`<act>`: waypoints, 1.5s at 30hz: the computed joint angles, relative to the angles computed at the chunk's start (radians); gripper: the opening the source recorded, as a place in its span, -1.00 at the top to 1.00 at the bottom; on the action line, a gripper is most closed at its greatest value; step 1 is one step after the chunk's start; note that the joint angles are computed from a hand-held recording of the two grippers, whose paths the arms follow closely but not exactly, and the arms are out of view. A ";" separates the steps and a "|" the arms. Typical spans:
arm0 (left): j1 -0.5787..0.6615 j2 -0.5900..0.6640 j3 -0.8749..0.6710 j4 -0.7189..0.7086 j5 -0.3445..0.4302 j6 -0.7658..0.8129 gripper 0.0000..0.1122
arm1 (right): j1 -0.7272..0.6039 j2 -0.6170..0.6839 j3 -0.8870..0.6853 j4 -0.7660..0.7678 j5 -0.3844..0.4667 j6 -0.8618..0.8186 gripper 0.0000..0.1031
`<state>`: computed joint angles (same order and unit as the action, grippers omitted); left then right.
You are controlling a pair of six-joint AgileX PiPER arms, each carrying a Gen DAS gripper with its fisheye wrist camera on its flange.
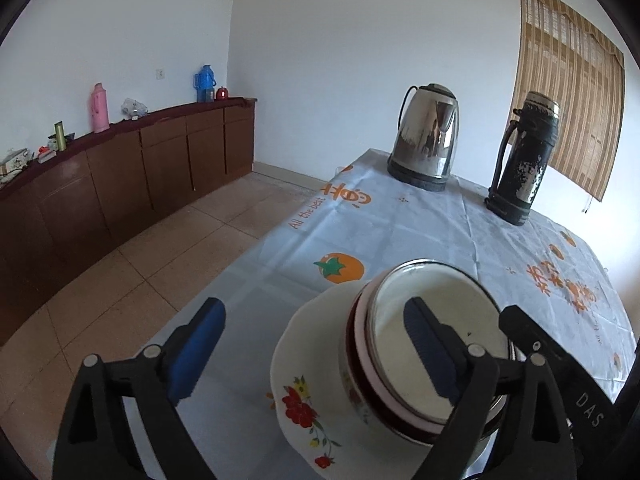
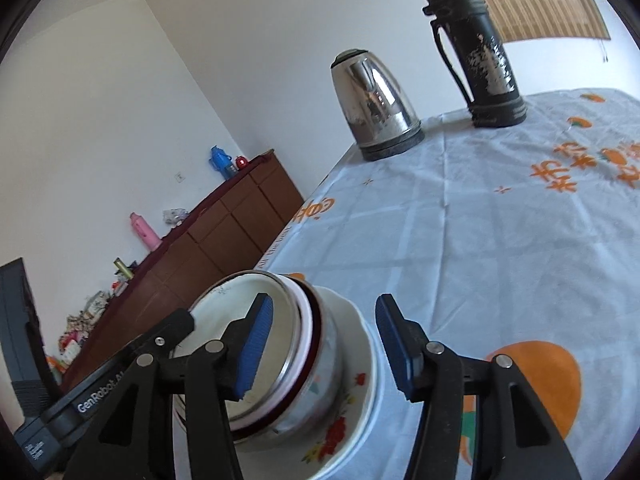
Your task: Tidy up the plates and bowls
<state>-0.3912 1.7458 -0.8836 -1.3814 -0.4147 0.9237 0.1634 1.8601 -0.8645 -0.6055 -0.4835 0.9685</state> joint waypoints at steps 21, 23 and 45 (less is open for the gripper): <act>-0.062 -0.031 0.145 0.356 -0.051 -0.382 -0.79 | 0.085 -0.082 0.216 0.574 -0.184 -0.611 -0.28; -0.078 -0.026 0.144 0.322 -0.084 -0.348 -0.81 | 0.100 -0.090 0.242 0.635 -0.227 -0.661 -0.33; -0.161 -0.065 0.231 0.312 -0.201 -0.374 -0.83 | 0.187 -0.162 0.395 0.802 -0.437 -0.841 -0.66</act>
<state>-0.5520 1.6811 -0.6531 -1.0693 -0.6155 0.5501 0.3506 1.6985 -0.4698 0.1966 -0.9201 0.1276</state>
